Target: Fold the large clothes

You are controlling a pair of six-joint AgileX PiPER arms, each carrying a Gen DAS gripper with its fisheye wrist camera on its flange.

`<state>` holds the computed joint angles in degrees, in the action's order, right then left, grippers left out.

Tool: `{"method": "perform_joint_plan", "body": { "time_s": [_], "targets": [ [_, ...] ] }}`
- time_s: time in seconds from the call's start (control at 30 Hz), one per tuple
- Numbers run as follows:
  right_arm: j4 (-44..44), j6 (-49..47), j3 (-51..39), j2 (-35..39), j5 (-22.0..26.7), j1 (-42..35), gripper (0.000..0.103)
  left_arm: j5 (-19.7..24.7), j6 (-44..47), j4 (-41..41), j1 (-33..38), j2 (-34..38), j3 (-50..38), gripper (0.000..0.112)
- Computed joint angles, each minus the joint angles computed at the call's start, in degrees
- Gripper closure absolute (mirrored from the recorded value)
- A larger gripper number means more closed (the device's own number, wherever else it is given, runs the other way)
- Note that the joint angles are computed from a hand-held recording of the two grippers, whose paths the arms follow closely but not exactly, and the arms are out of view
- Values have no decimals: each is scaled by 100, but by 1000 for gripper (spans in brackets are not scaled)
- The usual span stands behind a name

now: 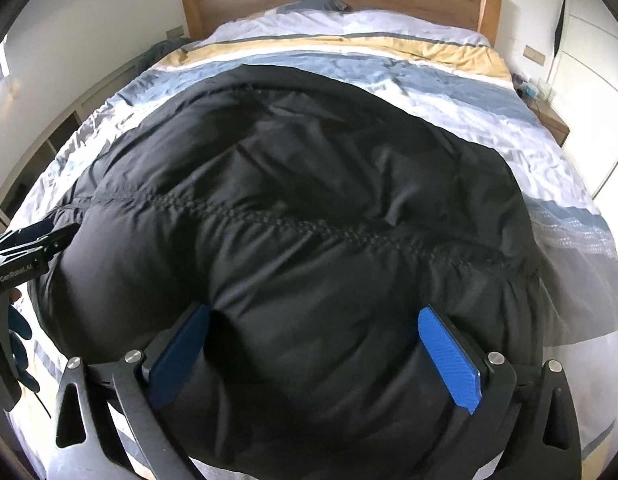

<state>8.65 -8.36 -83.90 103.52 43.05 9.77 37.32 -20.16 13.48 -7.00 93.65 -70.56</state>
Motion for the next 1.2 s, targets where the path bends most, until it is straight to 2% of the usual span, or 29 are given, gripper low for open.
{"method": "perform_joint_plan", "body": {
  "time_s": [0.27,0.5,0.67,0.9,1.0,1.2],
  "targets": [
    [-98,37,121,-83,163,-283,1,238,-28,126,-69,-2,-56,28],
    [-474,200,98,-185,556,-580,1,575,139,94,-84,-98,-148,28],
    [-998,428,121,-293,898,-670,1,917,209,130,-175,-312,-190,28],
    [-1074,511,240,-897,1472,-843,1,1553,465,31,-203,-916,-301,28],
    [-925,475,162,-1247,1814,-968,1,1951,820,-273,-10,-1193,-453,28],
    [-22,-32,-306,-1567,2588,-1708,1,2768,1998,-1533,1337,-1582,-750,28]
  ]
}}
